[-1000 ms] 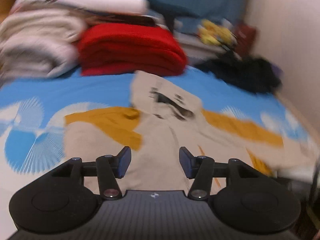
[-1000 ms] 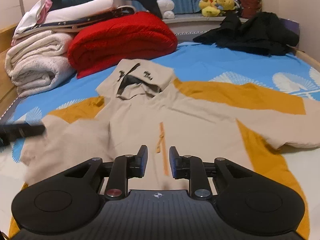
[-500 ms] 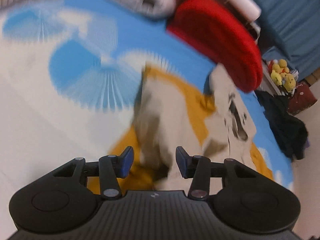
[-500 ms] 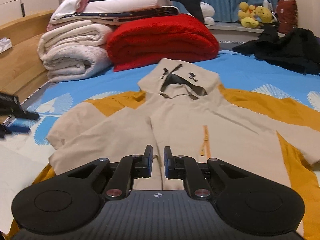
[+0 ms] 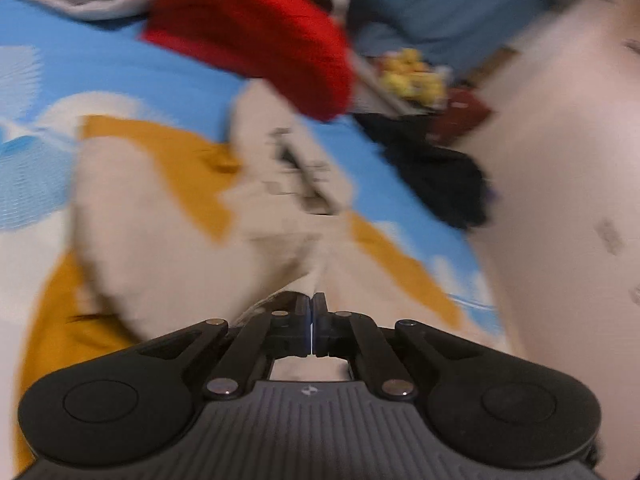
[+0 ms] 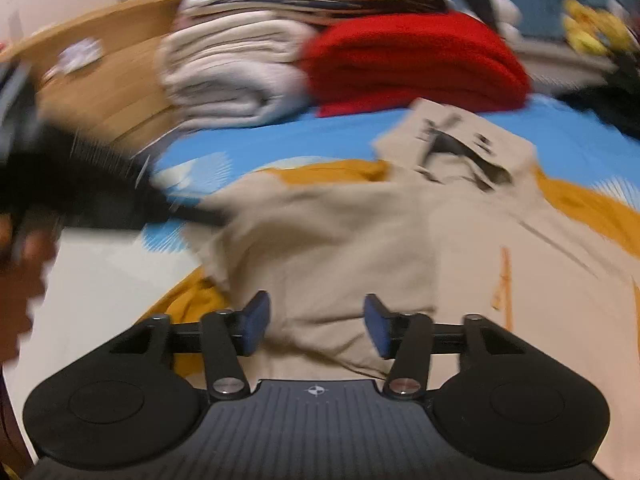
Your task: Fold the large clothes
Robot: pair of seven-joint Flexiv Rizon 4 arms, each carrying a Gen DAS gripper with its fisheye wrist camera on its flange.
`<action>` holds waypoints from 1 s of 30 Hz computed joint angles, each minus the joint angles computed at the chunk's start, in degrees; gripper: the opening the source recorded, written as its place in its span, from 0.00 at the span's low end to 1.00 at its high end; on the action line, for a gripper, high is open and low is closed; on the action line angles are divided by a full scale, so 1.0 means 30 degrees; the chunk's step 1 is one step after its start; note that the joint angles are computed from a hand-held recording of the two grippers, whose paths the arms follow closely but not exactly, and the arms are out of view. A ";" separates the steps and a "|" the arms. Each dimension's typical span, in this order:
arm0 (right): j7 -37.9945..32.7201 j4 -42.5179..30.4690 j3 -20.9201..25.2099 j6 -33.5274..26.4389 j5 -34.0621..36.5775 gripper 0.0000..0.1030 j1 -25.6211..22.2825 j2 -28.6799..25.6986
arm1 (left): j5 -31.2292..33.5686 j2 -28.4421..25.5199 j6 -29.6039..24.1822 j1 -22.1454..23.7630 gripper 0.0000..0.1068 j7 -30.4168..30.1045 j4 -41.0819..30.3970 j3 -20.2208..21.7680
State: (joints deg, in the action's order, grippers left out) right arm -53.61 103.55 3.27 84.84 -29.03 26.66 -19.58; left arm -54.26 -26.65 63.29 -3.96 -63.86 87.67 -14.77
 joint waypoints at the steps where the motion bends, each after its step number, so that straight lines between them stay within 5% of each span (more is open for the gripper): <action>1: 0.0342 0.0315 -0.0874 0.0179 -0.1039 0.63 0.0640 0.0137 | -0.0863 0.0083 -0.0137 0.0261 0.00 0.1059 0.0146 -0.0617; 7: 0.1826 0.0718 -0.1924 -0.0066 -0.3584 0.63 0.1193 0.0418 | -0.3245 0.0116 -0.1892 -0.0001 0.00 0.4937 0.0064 -0.1234; 18: 0.2190 0.0503 -0.1109 0.0174 -0.4169 0.63 0.0463 0.0211 | -0.2045 -0.1106 -0.1569 -0.1176 0.00 0.3972 -0.1519 -0.0960; 23: 0.3861 0.0593 -0.2570 -0.0541 -0.6182 0.63 0.1445 0.0330 | -0.2352 -0.0938 -0.2455 -0.0922 0.01 0.5012 -0.1473 -0.1278; 25: 0.5077 0.0552 -0.2858 -0.1006 -0.7117 0.59 0.1364 0.0399 | -0.2175 -0.0936 -0.2326 -0.0967 0.09 0.5027 -0.1498 -0.1026; 26: 0.5789 0.0598 -0.2984 -0.0840 -0.7614 0.51 0.1237 0.0440 | -0.2226 -0.0945 -0.1760 -0.1043 0.12 0.4798 -0.1462 -0.0875; 27: 0.7358 0.0682 -0.3641 -0.0646 -0.8789 0.31 0.1366 0.0576 | -0.2294 -0.0908 -0.1221 -0.1061 0.16 0.4397 -0.1388 -0.0728; 30: 1.0803 0.0826 -0.4602 -0.0146 -1.0869 0.15 0.0967 0.0931 | -0.0467 -0.1145 0.1245 -0.1667 0.18 0.1967 -0.1472 0.0522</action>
